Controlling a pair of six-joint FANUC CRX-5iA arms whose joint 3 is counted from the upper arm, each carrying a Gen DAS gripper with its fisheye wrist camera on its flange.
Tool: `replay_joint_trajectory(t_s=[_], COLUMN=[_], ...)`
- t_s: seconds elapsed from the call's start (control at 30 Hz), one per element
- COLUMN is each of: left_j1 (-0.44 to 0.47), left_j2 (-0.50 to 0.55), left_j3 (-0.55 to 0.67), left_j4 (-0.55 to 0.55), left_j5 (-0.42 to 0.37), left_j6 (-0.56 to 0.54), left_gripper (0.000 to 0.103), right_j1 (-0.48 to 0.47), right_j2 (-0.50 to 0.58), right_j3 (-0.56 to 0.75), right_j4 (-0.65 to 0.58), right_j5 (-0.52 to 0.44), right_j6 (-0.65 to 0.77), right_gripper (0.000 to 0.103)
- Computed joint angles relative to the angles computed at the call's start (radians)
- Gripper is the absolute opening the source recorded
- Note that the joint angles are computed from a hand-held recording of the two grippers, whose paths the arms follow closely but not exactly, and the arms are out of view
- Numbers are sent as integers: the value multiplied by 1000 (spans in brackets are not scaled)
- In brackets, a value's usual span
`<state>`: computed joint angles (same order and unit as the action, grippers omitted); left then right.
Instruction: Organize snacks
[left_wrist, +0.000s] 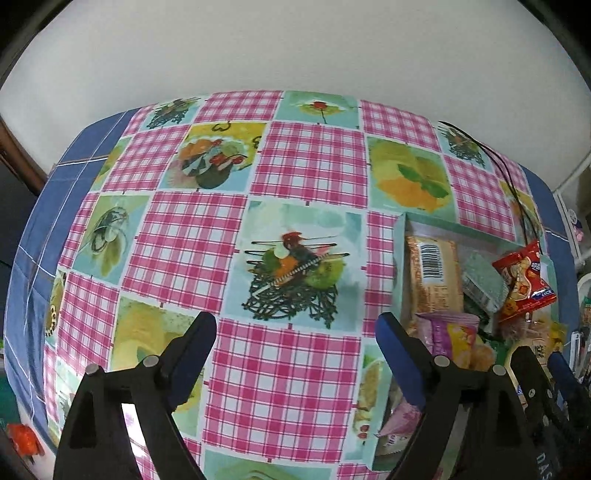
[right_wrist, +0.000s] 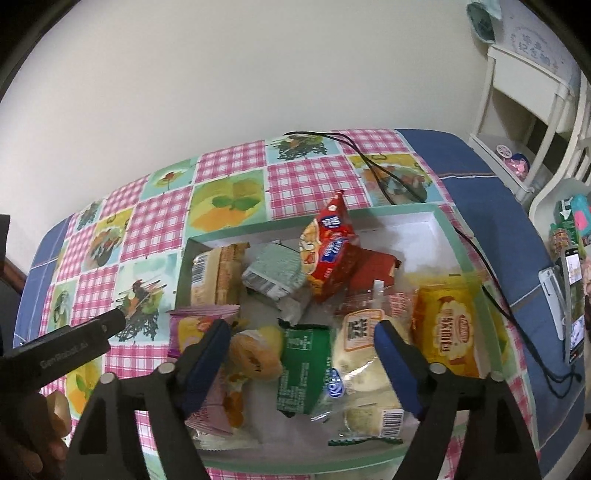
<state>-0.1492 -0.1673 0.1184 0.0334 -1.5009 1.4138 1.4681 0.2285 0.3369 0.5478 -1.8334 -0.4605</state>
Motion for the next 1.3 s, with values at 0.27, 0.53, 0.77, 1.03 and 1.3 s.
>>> replay_joint_trajectory(t_s=[0.27, 0.53, 0.77, 1.03, 1.3], left_j1=[6, 21, -8, 3, -36], left_j2=[-2, -8, -25, -87, -160], left_j3=[-11, -31, -17, -38, -50], left_j4=[-14, -6, -98, -132, -198], left_j5=[17, 42, 37, 49, 40], left_j6=[9, 20, 76, 91, 52], left_gripper=[93, 101, 101, 101, 101], right_j1=[-5, 2, 19, 41, 77], right_j2=[3, 6, 10, 21, 37], right_j3=[-3, -14, -23, -7, 13], right_j4=[-2, 27, 70, 90, 105], right_j5=[-8, -33, -53, -84, -91], right_j6=[-10, -42, -58, -65, -88], right_gripper=[103, 103, 103, 103, 103])
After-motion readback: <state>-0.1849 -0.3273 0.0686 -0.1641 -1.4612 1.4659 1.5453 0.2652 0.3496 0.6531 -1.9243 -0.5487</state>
